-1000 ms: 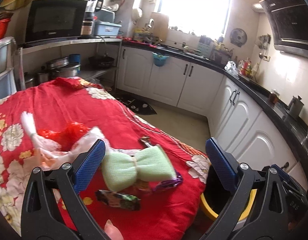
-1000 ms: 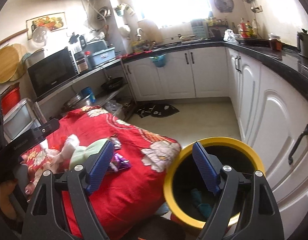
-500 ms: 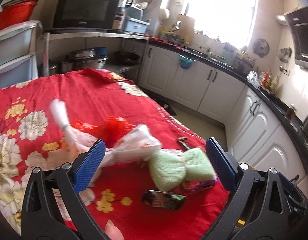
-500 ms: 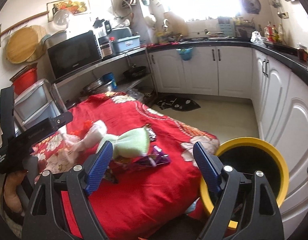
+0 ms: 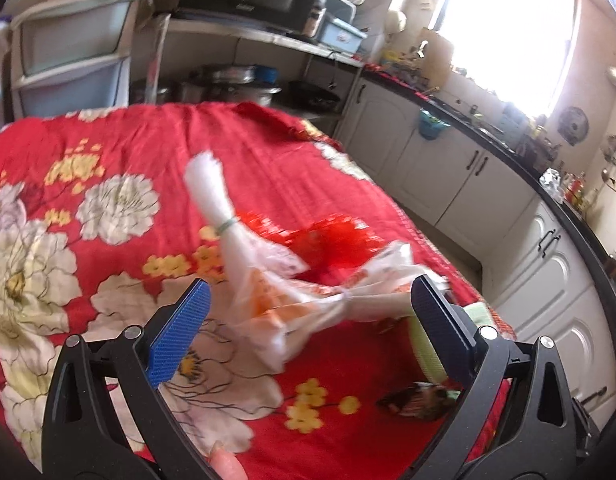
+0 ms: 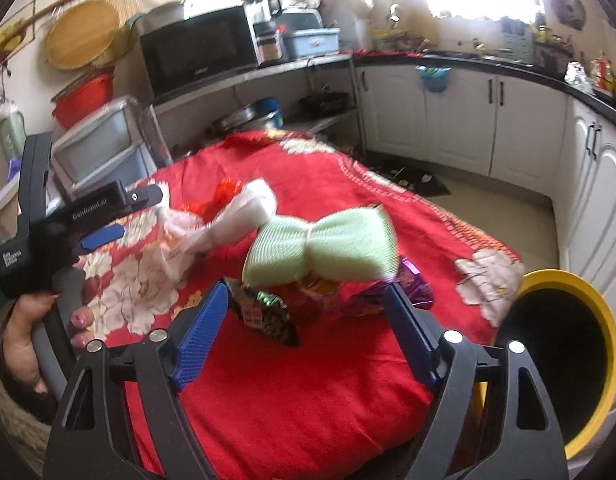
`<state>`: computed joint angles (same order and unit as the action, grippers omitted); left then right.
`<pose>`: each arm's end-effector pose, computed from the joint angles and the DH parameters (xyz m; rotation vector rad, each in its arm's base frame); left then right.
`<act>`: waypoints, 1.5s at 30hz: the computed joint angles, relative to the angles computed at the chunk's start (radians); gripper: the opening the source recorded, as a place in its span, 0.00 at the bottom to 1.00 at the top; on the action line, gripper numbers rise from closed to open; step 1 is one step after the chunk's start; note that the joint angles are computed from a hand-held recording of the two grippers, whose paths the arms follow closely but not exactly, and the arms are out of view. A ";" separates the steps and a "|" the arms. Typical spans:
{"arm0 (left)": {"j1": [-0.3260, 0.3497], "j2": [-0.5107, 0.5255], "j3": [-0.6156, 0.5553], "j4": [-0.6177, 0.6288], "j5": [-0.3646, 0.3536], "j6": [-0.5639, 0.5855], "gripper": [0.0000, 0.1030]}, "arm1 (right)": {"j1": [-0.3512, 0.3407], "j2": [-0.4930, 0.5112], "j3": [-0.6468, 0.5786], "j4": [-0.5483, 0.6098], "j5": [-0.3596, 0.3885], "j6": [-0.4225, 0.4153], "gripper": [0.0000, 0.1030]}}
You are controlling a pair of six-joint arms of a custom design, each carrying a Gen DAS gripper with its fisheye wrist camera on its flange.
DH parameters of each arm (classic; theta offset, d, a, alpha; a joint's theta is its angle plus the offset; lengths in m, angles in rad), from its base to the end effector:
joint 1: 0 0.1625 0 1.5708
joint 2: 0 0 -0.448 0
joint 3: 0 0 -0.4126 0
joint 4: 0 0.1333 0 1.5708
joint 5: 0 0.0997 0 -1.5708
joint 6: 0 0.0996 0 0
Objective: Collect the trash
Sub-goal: 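Move the left gripper to the white plastic bag while the right moves to the dark green snack packet, then grasp the white plastic bag with the left gripper while the right gripper grasps the green snack packet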
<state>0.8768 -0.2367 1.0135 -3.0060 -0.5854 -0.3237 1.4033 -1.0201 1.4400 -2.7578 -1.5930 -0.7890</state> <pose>-0.3725 -0.7858 -0.0042 0.0087 2.3053 -1.2696 0.0039 -0.7634 0.3736 0.7895 -2.4965 0.9247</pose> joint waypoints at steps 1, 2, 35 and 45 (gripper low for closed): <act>0.005 -0.006 0.009 0.008 -0.006 -0.015 0.90 | 0.002 0.011 -0.011 0.019 -0.010 -0.004 0.70; 0.011 -0.013 0.020 0.016 -0.014 -0.034 0.90 | 0.004 0.019 -0.018 0.030 -0.016 -0.003 0.69; 0.096 -0.058 0.072 0.095 -0.295 -0.254 0.30 | -0.005 0.068 -0.075 0.229 -0.013 -0.053 0.05; 0.052 -0.083 0.127 0.044 -0.244 -0.166 0.22 | -0.015 0.017 -0.028 0.237 0.023 -0.054 0.05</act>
<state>0.9289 -0.3201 1.1408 -2.9617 -0.8293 -0.4893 1.3882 -1.0027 1.4115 -2.5204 -1.5700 -0.8431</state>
